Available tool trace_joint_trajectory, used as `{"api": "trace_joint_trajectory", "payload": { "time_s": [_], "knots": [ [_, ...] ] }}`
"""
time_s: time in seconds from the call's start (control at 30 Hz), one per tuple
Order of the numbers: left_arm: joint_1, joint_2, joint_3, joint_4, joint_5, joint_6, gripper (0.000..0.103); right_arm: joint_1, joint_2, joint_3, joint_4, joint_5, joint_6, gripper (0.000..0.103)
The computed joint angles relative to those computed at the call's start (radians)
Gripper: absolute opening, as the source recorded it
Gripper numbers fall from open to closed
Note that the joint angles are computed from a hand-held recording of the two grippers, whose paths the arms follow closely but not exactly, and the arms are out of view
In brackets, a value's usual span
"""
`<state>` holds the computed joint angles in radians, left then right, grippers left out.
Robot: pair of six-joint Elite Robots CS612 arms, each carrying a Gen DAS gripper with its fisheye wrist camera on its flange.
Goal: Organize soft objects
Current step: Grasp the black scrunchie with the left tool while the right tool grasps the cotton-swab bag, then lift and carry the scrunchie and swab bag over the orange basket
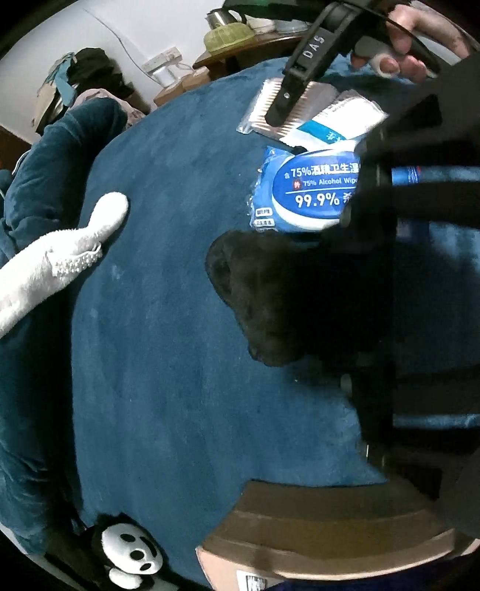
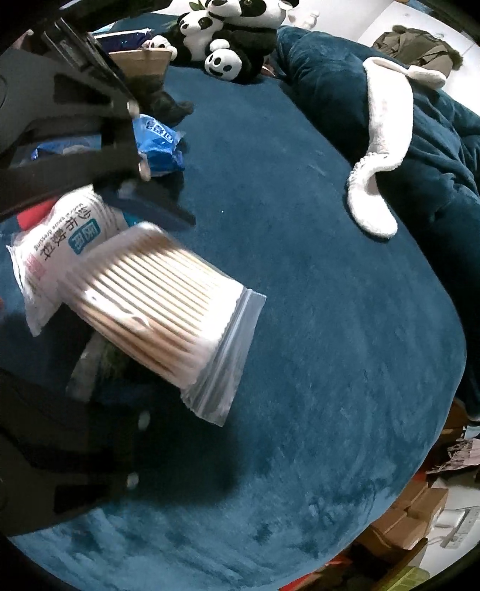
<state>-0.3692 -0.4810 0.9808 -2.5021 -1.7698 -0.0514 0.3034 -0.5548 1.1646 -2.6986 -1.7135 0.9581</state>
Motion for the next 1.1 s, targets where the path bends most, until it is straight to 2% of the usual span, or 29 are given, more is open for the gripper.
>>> {"api": "trace_joint_trajectory", "payload": {
  "time_s": [0.03, 0.07, 0.13, 0.37, 0.73, 1.1],
  "knots": [
    [0.000, -0.004, 0.008, -0.011, 0.002, -0.002, 0.023, 0.000, -0.002, 0.005, -0.012, 0.003, -0.002, 0.050],
    [0.001, -0.006, 0.013, -0.018, -0.003, -0.007, 0.018, -0.001, -0.004, 0.010, -0.023, 0.005, -0.002, 0.048],
    [0.003, -0.015, 0.027, -0.034, -0.007, -0.020, 0.014, 0.001, -0.009, 0.019, -0.046, -0.003, -0.004, 0.037],
    [0.003, -0.062, 0.099, -0.102, 0.012, -0.030, 0.009, 0.014, -0.028, 0.042, -0.128, -0.035, -0.027, 0.023],
    [-0.001, -0.152, 0.234, -0.193, 0.039, -0.026, 0.009, 0.046, -0.063, 0.072, -0.207, -0.044, -0.064, 0.022],
    [0.002, -0.231, 0.358, -0.258, 0.062, -0.046, 0.009, 0.077, -0.087, 0.098, -0.227, -0.001, -0.093, 0.022]
  ]
}}
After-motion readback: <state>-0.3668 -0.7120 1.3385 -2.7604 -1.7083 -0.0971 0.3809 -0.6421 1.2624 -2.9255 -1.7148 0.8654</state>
